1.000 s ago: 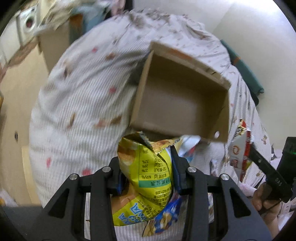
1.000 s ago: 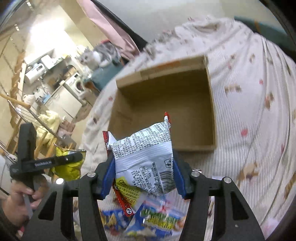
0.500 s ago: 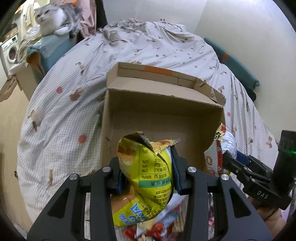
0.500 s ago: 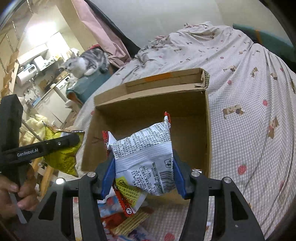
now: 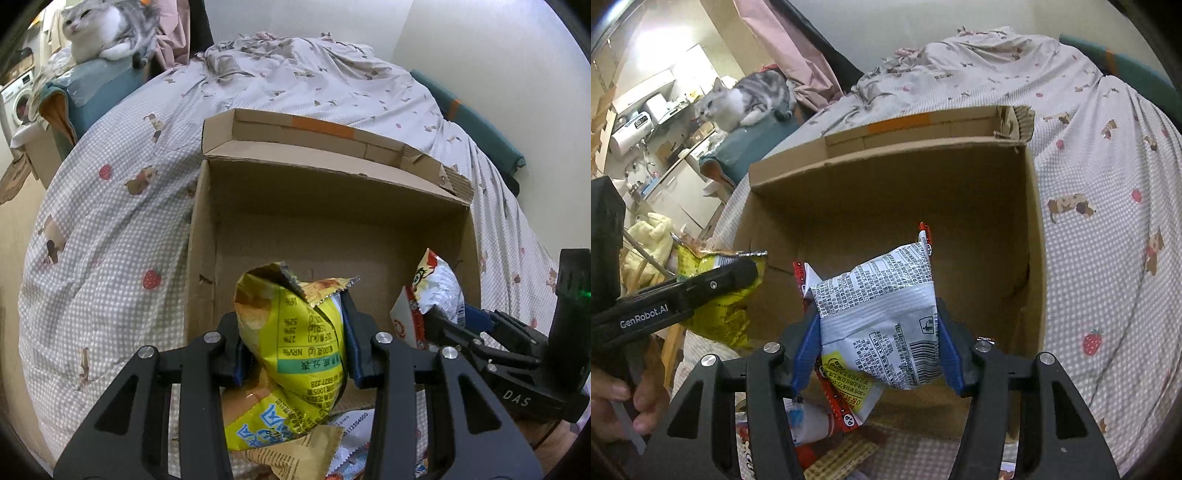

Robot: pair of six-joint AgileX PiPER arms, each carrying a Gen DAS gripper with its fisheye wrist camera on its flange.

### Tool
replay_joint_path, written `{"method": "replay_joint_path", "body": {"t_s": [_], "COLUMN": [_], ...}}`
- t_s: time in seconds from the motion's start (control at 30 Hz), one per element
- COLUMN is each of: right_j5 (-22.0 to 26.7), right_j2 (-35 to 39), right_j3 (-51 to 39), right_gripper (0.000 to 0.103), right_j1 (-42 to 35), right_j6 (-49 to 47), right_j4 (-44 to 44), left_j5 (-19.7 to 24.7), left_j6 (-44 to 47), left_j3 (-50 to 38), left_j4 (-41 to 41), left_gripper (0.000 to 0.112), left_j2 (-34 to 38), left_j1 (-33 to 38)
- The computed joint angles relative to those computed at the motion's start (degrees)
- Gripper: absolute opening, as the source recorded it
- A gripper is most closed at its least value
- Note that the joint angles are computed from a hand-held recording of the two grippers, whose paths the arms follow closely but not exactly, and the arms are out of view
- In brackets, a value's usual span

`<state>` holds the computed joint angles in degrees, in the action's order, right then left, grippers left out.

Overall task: Organize snacks
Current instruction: 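Carry both bags into the box and open both grippers to drop them, then withdraw from the box and grasp the blue bag with the left gripper while the right grasps the chocolate bar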

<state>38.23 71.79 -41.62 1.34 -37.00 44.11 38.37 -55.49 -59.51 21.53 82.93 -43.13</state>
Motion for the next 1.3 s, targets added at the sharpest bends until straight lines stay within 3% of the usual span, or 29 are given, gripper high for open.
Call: {"method": "replay_joint_path", "body": {"t_s": [0.33, 0.4, 0.47, 0.53, 0.57, 0.6, 0.67, 1.03, 1.3], "right_j5": [0.50, 1.29, 3.11, 3.39, 3.72, 3.77, 3.61, 2.44, 5.54], "right_j2": [0.82, 0.78, 0.87, 0.49, 0.46, 0.27, -0.10, -1.47, -7.32], "right_j3": [-0.37, -0.31, -0.50, -0.46, -0.54, -0.51, -0.37, -0.95, 0.26], "right_gripper": [0.062, 0.064, 0.069, 0.071, 0.078, 0.087, 0.090, 0.090, 0.090], "right_j1": [-1.00, -1.63, -2.51, -2.91, -3.28, -3.80, -4.52, -3.71, -6.01], "right_j6": [-1.01, -2.53, -4.62, -5.24, -5.68, -6.05, -6.37, -3.17, -1.19], "right_j4": [1.40, 2.78, 4.45, 5.30, 5.79, 6.32, 7.04, 3.48, 1.68], "left_j5": [1.77, 2.16, 2.50, 2.76, 3.43, 3.90, 4.19, 5.58, 9.72], "left_j6": [-0.48, -1.78, -3.07, -4.37, -4.81, -4.99, -5.42, -10.09, -16.69], "left_j3": [-0.75, -0.81, -0.75, -0.69, -0.98, -1.17, -1.00, 0.53, 2.16], "left_j4": [0.83, 1.91, 2.81, 4.34, 5.18, 5.70, 6.33, 10.27, 16.25], "left_gripper": [0.041, 0.061, 0.072, 0.075, 0.077, 0.077, 0.077, 0.077, 0.077], "left_j2": [0.28, 0.12, -0.15, -0.35, -0.15, -0.01, -0.12, -2.34, -5.37], "left_j1": [-0.20, -0.73, -1.25, -1.85, -2.20, -2.41, -2.66, -4.36, -9.64]}}
